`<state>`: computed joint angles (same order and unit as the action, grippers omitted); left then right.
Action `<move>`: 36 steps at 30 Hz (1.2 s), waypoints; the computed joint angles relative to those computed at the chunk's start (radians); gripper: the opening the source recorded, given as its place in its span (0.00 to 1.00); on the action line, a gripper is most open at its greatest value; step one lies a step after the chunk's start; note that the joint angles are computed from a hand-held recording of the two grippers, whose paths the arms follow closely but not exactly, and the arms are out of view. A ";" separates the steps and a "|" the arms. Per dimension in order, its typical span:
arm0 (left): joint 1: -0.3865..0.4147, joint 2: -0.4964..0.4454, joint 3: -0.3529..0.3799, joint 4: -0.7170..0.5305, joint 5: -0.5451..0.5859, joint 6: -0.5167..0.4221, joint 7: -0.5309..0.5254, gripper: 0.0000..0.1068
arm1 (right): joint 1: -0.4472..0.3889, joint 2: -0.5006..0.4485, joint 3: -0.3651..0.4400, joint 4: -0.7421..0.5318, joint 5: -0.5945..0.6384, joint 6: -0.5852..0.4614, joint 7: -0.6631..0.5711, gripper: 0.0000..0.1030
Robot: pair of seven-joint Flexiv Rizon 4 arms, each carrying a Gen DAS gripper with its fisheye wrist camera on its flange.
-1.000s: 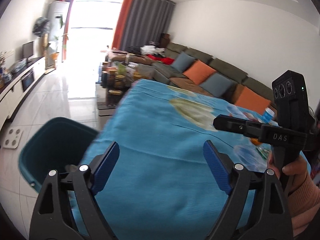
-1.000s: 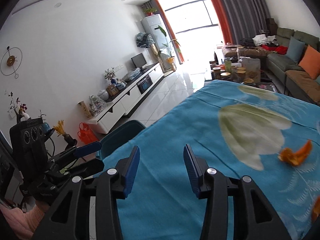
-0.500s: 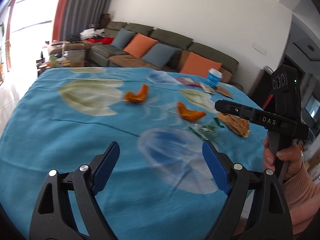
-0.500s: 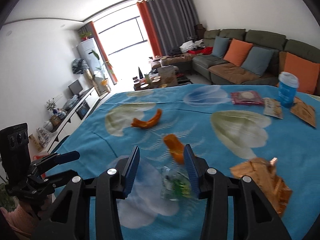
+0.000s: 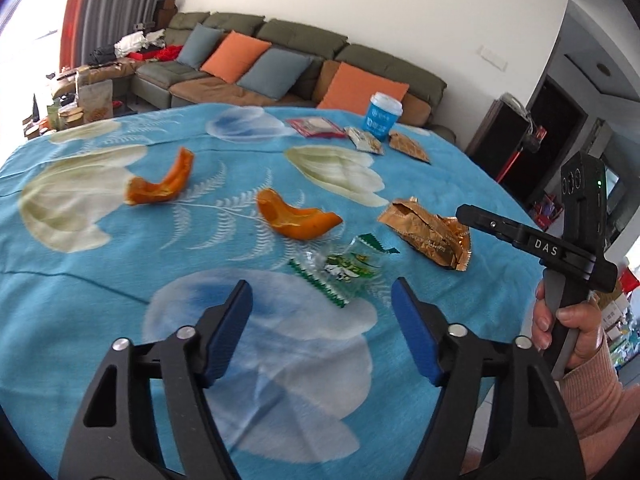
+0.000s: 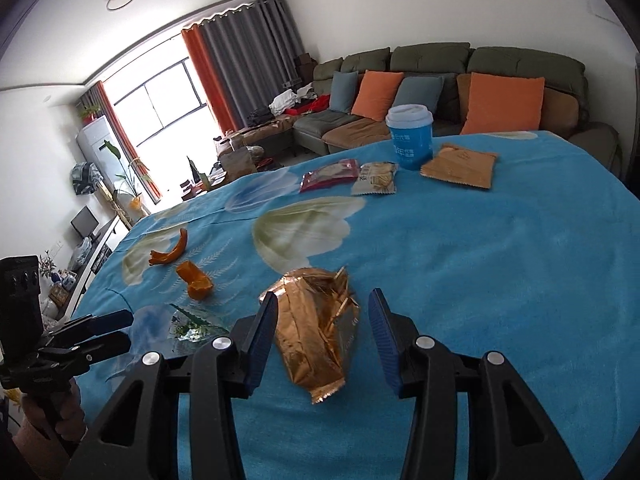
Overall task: Collect trash
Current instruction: 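Grasp the green plastic wrapper with the left gripper while the right gripper grasps the gold foil bag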
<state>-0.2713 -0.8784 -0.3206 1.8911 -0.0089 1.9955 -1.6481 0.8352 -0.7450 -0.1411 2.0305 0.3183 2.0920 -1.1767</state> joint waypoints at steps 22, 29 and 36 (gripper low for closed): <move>0.087 -0.086 -0.142 -0.099 -0.032 -0.159 0.040 0.20 | -0.209 -0.042 0.192 0.013 -0.203 0.078 0.109 0.19; 0.108 -0.094 -0.167 -0.088 -0.015 -0.145 0.041 0.07 | -0.210 -0.039 0.199 0.019 -0.212 0.110 0.099 0.16; 0.105 -0.069 -0.146 -0.047 0.012 -0.085 0.023 0.06 | -0.207 -0.029 0.206 0.019 -0.210 0.137 0.085 0.15</move>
<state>-0.1660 -0.9473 -0.4664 1.8442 0.0028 1.9108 -1.6248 0.6285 -0.7741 0.0644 2.0498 0.1083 2.2288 -1.0921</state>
